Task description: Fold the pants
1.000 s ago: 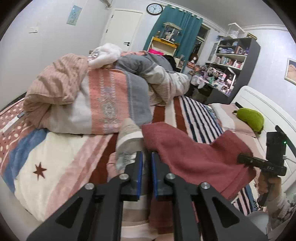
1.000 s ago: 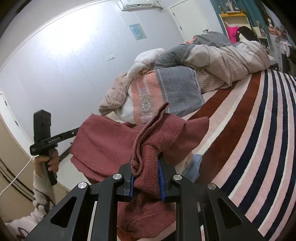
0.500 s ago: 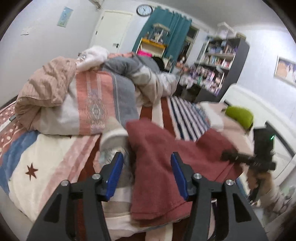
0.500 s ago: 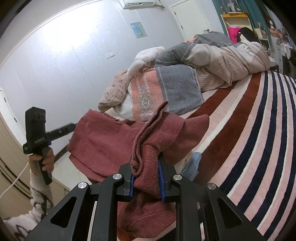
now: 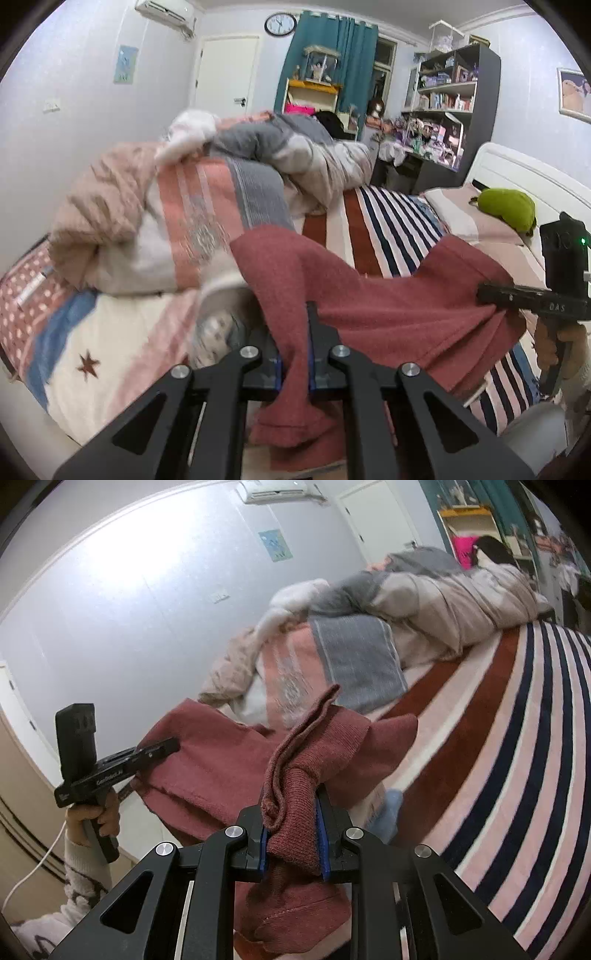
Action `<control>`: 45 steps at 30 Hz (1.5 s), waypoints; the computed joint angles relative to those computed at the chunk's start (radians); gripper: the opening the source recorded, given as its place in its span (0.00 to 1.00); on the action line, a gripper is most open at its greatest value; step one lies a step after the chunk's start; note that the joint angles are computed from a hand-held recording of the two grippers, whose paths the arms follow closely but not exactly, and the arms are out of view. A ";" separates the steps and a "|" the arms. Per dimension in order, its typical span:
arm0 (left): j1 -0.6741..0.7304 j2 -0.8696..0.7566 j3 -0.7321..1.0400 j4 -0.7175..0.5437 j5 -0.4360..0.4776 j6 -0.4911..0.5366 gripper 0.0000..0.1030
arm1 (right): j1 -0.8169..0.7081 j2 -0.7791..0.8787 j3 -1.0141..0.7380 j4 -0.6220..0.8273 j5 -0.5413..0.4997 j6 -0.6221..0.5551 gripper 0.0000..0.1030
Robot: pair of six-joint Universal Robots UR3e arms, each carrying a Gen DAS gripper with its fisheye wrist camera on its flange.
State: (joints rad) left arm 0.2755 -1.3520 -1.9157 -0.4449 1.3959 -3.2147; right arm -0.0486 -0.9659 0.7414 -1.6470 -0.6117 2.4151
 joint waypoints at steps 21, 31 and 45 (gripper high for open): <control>-0.016 0.065 -0.033 -0.036 0.183 -0.029 0.43 | 0.034 -0.055 0.163 -0.099 -0.105 -0.027 0.40; -0.400 -0.046 0.111 0.017 0.619 -0.132 0.69 | -0.064 -0.203 0.378 -0.176 -0.110 -0.118 0.45; -0.863 -0.691 0.717 0.102 0.889 -0.287 0.92 | -0.491 -0.525 0.745 -0.142 0.021 -0.379 0.57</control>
